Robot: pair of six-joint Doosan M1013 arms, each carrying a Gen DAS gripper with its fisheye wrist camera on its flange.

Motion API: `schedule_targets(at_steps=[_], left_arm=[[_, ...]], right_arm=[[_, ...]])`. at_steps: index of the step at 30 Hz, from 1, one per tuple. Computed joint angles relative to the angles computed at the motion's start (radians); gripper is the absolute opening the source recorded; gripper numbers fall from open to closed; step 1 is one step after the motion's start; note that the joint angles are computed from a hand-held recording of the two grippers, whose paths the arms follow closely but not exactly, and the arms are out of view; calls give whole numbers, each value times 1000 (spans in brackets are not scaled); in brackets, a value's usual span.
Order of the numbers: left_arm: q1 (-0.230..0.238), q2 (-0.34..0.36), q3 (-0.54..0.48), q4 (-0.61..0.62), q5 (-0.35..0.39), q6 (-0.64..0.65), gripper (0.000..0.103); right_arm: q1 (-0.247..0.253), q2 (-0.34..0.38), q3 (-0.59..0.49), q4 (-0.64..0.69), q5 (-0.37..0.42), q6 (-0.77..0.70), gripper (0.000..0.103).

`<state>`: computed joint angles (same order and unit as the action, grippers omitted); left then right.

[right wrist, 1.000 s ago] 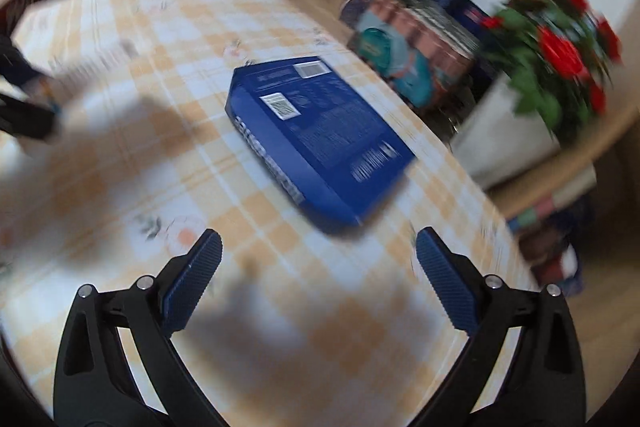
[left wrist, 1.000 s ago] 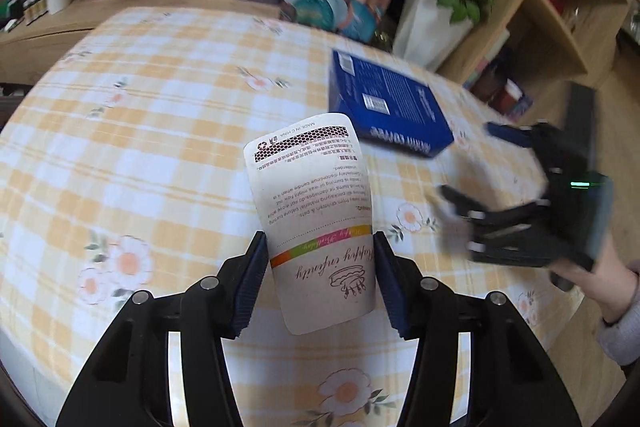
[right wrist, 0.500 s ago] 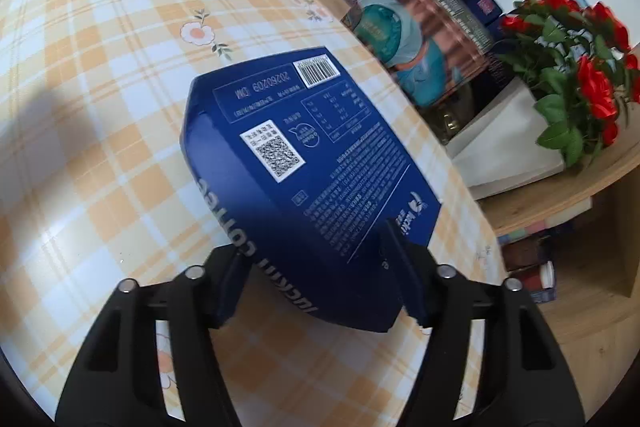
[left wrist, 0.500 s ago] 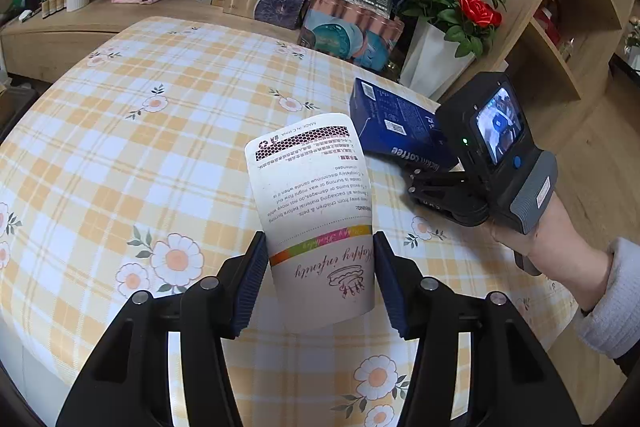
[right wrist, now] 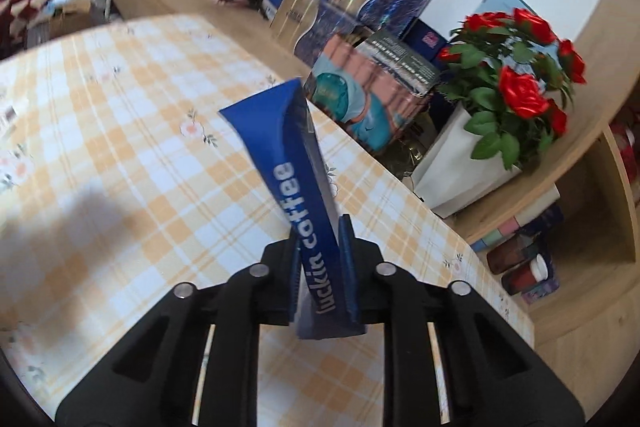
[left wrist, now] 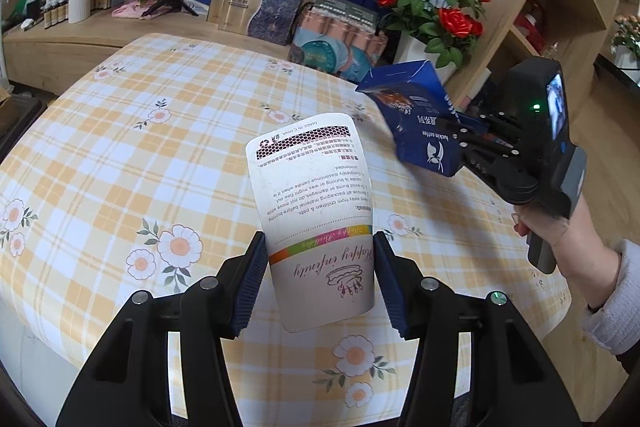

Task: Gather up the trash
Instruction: 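Grasp the blue luckin coffee box with the right gripper, then carry the paper cup in the left tool while the right tool carries the coffee box over the bin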

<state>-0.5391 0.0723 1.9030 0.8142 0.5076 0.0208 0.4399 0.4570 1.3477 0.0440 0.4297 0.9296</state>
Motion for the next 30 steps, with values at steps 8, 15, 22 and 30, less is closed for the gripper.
schedule_targets(at_steps=[8,15,22,30], left_arm=[[-47,-21,-8,44,20,-23,52],[-96,-44,-9,56,39,-24,52],[-158,-60,-10,62,52,-33,52],[-248,-94,-1,105,127,-65,52]], right_arm=[[-59,-98,100,315,29,-198,16],[-130,-182,188,586,110,-305,16],[-187,-275,289,782,162,-394,16],[-246,-397,422,903,223,-502,16]])
